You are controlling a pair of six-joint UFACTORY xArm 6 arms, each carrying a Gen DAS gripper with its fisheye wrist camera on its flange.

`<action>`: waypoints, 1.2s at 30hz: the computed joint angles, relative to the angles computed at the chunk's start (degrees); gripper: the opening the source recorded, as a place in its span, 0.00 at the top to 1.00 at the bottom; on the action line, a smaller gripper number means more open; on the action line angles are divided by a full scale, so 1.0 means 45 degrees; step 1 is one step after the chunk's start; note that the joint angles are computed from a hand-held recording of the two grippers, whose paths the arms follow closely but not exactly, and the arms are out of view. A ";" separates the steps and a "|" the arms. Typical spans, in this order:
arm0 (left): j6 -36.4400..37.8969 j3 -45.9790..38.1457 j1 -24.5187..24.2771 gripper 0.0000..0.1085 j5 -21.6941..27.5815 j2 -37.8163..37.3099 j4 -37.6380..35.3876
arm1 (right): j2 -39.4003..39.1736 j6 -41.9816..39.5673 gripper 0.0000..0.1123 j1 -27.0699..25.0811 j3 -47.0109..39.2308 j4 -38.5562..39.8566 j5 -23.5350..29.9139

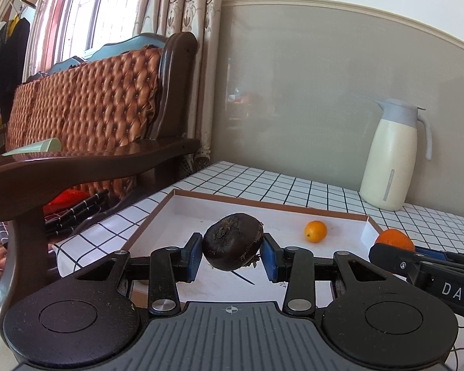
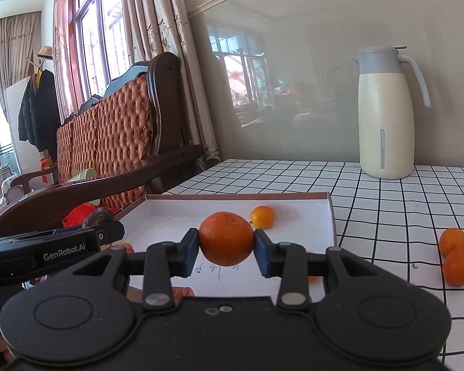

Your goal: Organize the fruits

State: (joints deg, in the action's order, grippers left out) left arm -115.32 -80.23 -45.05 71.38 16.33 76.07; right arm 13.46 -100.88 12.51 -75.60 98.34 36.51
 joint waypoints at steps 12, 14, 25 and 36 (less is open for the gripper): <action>0.0302 0.0015 0.0394 0.63 -0.0214 -0.0010 -0.0075 | 0.0430 0.0076 0.73 0.0253 -0.0566 0.0315 -0.0727; 0.0379 -0.0012 0.0454 0.63 -0.0270 0.0016 -0.0076 | 0.0576 0.0167 0.73 0.0332 -0.0755 0.0337 -0.0933; 0.0571 -0.0024 0.1030 0.63 -0.0770 0.0060 -0.0141 | 0.1606 0.0936 0.73 0.0733 -0.1992 -0.0025 -0.2249; 0.0736 -0.0199 0.1722 0.63 -0.1212 0.0283 -0.0347 | 0.2709 0.2249 0.73 0.1005 -0.3323 -0.1319 -0.3059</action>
